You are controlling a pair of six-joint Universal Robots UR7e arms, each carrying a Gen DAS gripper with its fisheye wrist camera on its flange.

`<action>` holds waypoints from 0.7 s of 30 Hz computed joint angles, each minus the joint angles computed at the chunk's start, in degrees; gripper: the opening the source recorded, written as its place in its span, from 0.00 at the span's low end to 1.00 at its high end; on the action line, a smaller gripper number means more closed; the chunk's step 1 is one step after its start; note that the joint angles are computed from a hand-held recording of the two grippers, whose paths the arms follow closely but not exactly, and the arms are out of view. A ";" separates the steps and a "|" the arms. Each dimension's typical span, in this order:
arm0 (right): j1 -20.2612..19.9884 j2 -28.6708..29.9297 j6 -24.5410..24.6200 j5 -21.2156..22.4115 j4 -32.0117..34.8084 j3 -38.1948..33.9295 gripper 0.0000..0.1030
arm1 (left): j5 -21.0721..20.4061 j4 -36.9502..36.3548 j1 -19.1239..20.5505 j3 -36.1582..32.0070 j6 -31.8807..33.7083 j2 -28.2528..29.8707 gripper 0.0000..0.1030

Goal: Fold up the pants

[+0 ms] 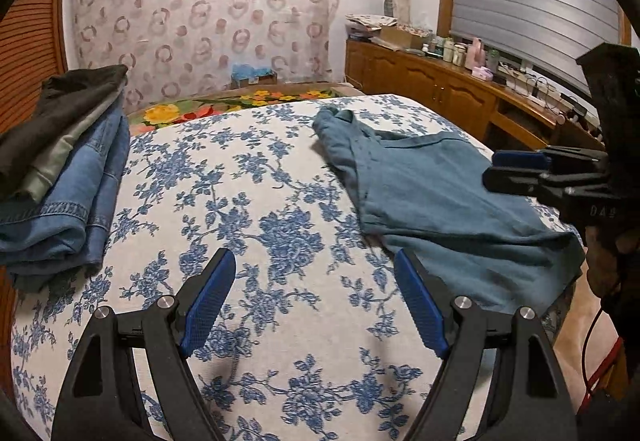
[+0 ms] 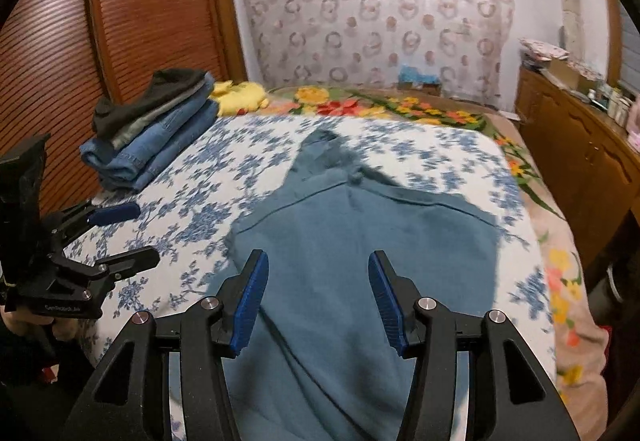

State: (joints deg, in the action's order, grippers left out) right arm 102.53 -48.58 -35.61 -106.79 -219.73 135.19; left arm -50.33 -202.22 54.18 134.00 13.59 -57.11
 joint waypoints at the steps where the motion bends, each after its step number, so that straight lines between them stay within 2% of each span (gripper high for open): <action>1: 0.25 0.28 -0.35 -0.03 1.46 -0.80 0.52 | 0.02 -0.05 0.20 0.04 -0.22 -0.03 0.80; 11: 0.78 3.16 -3.04 -1.20 13.08 -8.45 0.52 | -0.61 -0.34 1.28 0.76 -1.31 0.08 0.80; 12: 1.01 3.61 -3.03 -1.37 13.95 -9.22 0.45 | -0.76 -0.55 1.26 0.95 -1.35 0.02 0.80; 16: 2.05 5.54 -3.70 -2.71 16.42 -12.07 0.34 | -0.88 -0.80 1.42 0.93 -1.36 0.18 0.80; 21: 2.85 7.44 -5.20 -3.58 17.80 -14.00 0.30 | -0.24 -1.22 1.07 1.22 -1.40 0.61 0.80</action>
